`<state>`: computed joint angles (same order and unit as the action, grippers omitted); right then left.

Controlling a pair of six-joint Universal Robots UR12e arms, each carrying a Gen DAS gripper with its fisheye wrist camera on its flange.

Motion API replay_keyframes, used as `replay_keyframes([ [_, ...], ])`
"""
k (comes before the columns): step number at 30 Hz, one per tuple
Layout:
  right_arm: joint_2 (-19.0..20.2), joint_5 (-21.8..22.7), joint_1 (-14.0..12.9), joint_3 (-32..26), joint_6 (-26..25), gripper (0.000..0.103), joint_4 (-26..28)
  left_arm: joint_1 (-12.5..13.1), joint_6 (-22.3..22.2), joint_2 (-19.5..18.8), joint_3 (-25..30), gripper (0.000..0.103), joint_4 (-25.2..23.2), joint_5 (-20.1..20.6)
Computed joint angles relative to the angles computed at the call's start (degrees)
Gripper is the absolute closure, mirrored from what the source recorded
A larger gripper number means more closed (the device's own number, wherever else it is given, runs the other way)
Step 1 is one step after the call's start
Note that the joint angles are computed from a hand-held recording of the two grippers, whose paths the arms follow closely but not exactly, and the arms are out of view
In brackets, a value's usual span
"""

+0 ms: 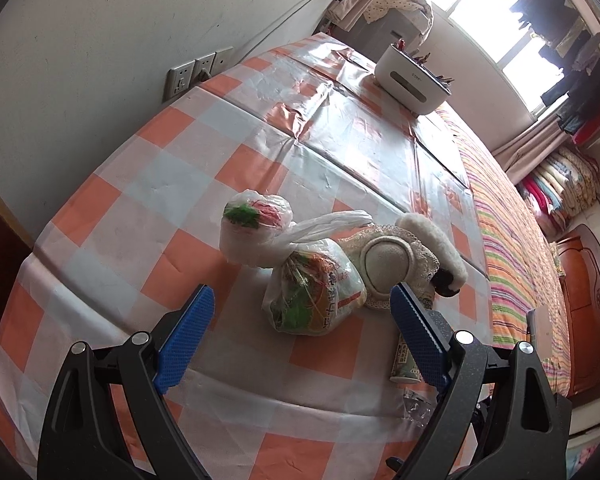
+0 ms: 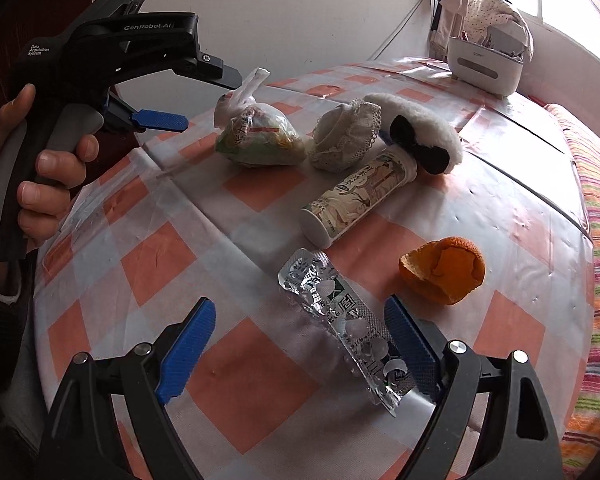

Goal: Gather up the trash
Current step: 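Grasp the silver blister pack with the right tool while the left tool grasps the clear food bag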

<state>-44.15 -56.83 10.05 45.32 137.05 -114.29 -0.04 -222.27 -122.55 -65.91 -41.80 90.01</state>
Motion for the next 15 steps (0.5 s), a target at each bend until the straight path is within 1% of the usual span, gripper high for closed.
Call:
replay_keyframes([
  [3,0.2,0.1,-0.2,-0.5,-0.1,0.019,1.5,0.0,0.2,-0.6,0.9,0.015,-1.2,-0.3],
  [5,-0.3,0.2,-0.2,0.4,-0.3,0.02,0.6,0.0,0.3,-0.8,1.3,0.015,-1.6,-0.9],
  [7,-0.5,-1.7,-0.1,0.8,0.5,0.027,-0.3,0.0,0.4,-1.1,1.7,0.015,-2.3,-0.8],
  [9,-0.8,-2.3,-0.1,1.6,1.6,0.041,-1.9,0.0,0.1,-1.3,1.9,0.015,-2.5,-1.1],
  [10,-0.9,-2.2,-0.2,1.6,2.1,0.046,-2.0,0.0,-0.1,-1.3,2.0,0.015,-2.6,-1.3],
  [11,-0.8,-2.2,-0.3,1.5,2.8,0.06,-2.1,0.1,-0.3,-1.4,2.0,0.015,-2.7,-1.7],
  [12,-0.7,-2.1,-0.4,1.2,3.9,0.072,-2.0,0.2,-0.7,-1.5,2.0,0.015,-2.6,-2.2],
  [14,-0.3,-1.1,-0.8,0.5,6.1,0.078,-0.9,0.3,-1.5,-1.7,2.1,0.015,-2.8,-2.5],
  [15,-0.3,-0.9,-0.9,0.5,6.7,0.079,-0.8,0.4,-1.8,-1.7,2.2,0.015,-3.0,-2.6],
])
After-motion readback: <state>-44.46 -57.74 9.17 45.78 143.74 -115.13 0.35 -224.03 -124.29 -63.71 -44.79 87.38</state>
